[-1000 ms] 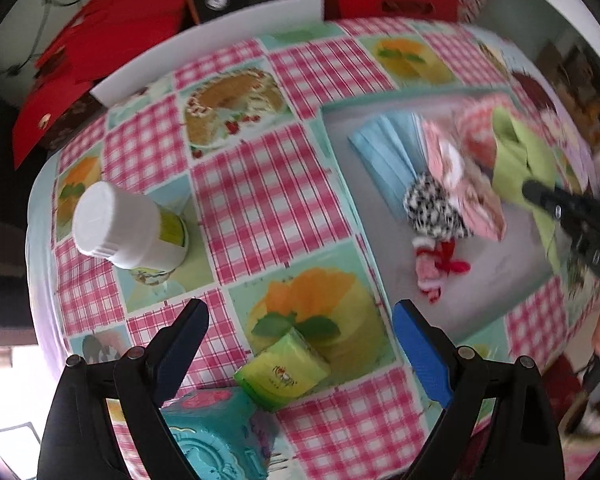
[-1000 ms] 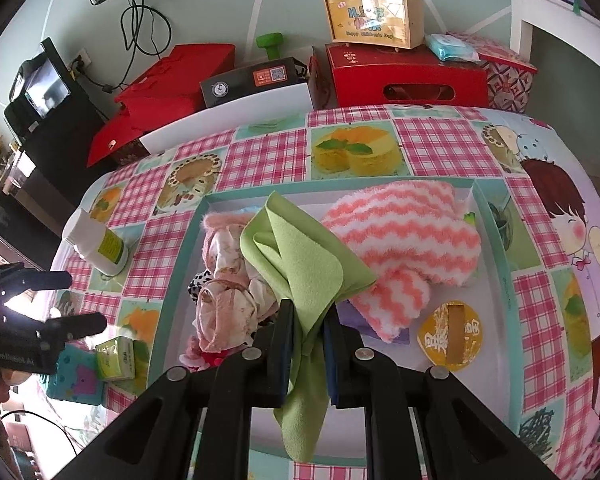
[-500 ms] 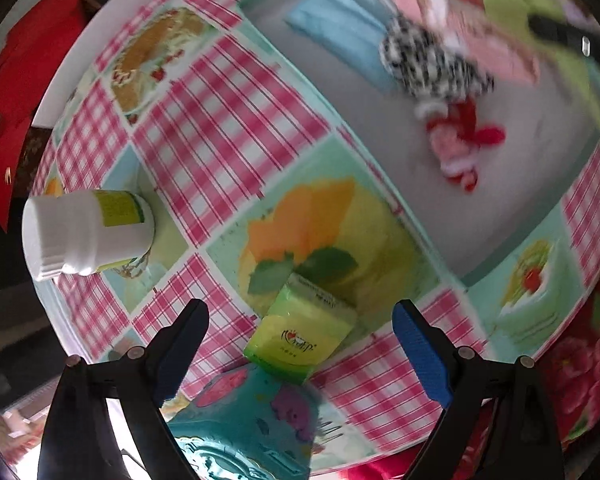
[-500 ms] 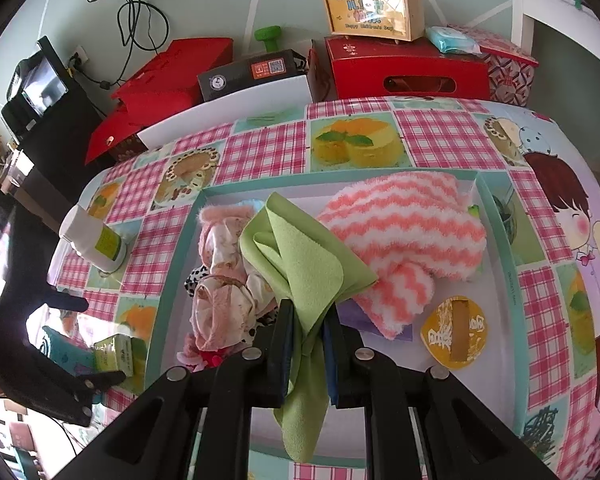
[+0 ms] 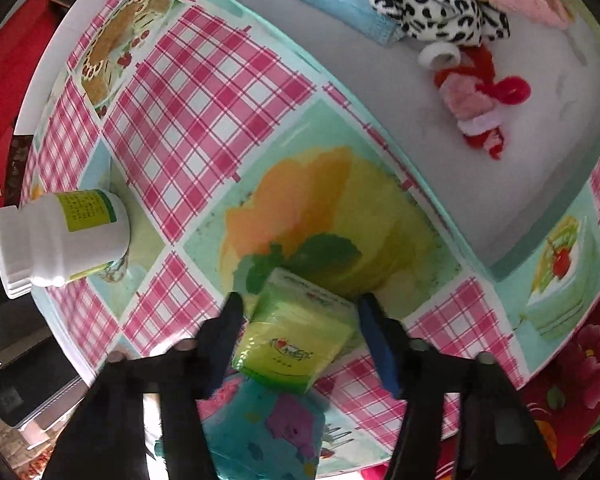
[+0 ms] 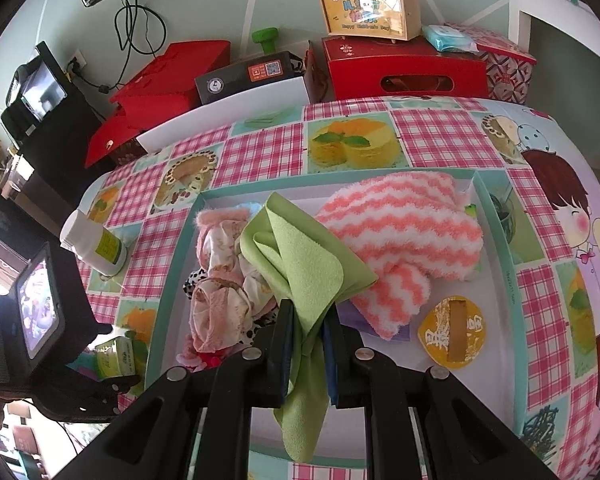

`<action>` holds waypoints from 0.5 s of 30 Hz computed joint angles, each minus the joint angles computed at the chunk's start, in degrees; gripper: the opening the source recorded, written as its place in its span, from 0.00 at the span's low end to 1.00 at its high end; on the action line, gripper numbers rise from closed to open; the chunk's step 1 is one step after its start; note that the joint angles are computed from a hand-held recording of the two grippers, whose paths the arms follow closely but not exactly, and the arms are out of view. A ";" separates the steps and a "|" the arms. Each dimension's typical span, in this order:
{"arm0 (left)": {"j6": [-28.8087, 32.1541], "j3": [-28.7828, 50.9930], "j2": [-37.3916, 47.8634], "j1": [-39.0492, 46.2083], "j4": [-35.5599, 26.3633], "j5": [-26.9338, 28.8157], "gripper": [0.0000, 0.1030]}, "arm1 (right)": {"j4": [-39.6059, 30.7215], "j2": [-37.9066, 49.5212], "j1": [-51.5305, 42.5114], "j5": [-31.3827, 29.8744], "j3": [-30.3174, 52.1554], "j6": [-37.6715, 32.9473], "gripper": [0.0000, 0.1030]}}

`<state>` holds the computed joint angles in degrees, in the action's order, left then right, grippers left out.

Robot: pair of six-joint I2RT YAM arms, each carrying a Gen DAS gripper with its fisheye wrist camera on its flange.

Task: Organize soft objects
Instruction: 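Close the left gripper on the green tissue pack while the right gripper holds the green cloth, then carry the tissue pack over the tray with the left gripper while the right gripper releases the green cloth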

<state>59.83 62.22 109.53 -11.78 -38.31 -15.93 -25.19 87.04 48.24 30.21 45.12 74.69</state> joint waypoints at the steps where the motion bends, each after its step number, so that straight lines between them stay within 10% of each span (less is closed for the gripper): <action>1: -0.18 -0.17 -0.15 0.05 0.36 0.09 0.54 | 0.00 0.00 0.00 0.00 0.00 0.00 0.14; 15: -9.73 11.87 -2.75 5.58 -12.26 20.11 0.54 | 0.48 -1.13 0.00 0.04 -1.01 0.50 0.14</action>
<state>50.09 74.09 106.78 -6.20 -50.57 4.18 -24.71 85.90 48.25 30.25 44.10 75.19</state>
